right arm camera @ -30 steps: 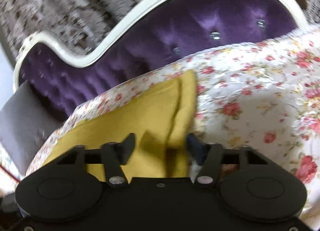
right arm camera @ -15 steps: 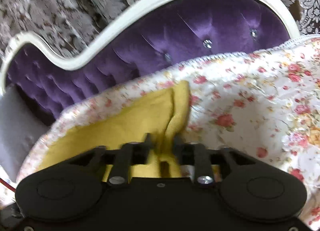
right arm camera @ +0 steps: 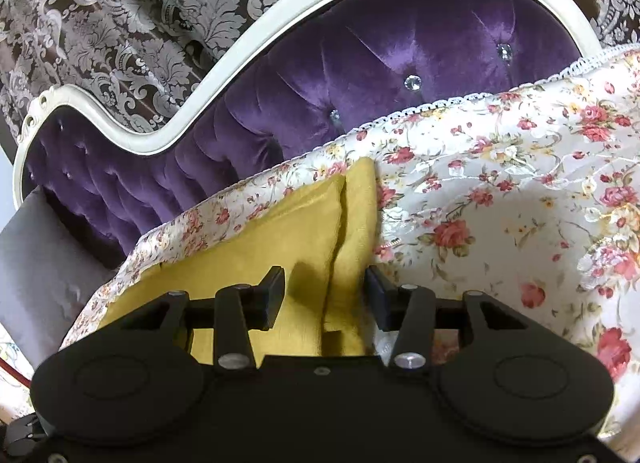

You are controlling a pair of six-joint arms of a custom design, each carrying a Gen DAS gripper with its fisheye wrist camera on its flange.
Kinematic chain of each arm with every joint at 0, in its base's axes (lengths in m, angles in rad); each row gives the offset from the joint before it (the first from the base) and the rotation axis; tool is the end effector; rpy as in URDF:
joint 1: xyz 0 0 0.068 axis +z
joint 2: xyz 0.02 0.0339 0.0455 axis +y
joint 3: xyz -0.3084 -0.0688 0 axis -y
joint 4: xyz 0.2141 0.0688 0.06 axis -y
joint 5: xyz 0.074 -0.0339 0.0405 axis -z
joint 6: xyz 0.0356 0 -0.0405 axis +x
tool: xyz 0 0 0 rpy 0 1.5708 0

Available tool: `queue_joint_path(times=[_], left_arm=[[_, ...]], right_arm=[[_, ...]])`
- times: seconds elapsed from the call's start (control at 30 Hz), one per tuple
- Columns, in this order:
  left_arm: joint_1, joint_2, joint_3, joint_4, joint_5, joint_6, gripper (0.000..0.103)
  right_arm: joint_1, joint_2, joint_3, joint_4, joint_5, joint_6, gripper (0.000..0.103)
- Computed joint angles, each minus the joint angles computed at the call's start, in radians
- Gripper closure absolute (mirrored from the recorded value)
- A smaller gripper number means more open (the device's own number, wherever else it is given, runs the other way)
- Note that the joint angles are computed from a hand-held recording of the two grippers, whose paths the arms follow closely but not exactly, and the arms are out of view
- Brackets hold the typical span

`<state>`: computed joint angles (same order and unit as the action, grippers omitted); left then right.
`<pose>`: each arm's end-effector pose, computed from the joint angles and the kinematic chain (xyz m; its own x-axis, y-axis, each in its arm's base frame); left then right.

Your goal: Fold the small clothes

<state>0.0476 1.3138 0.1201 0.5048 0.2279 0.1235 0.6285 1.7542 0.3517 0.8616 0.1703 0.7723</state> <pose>0.1603 -0.0004 0.1657 -0.6144 0.0909 -0.7838 0.2051 0.9776 -0.0474 0.2177 0.1508 0.1595 -0.6207 0.3990 -0.6749 -0.0402 0.8435 0.5357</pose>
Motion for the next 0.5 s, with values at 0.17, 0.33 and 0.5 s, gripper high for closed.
queue_joint_path(times=[0.17,0.33,0.5], left_arm=[[0.008,0.001,-0.001,0.001,0.009,0.002,0.031],[0.007,0.002,-0.001,0.002,0.009,0.0,0.031],[0.067,-0.023,0.045,-0.097,0.081,0.008,0.032]], right_arm=[[0.016,-0.015,-0.027,0.012,-0.049,-0.029,0.055],[-0.001,0.035,0.007,0.037,-0.061,-0.013,0.058],[0.026,0.015,0.08,-0.115,-0.009,0.007,0.082]])
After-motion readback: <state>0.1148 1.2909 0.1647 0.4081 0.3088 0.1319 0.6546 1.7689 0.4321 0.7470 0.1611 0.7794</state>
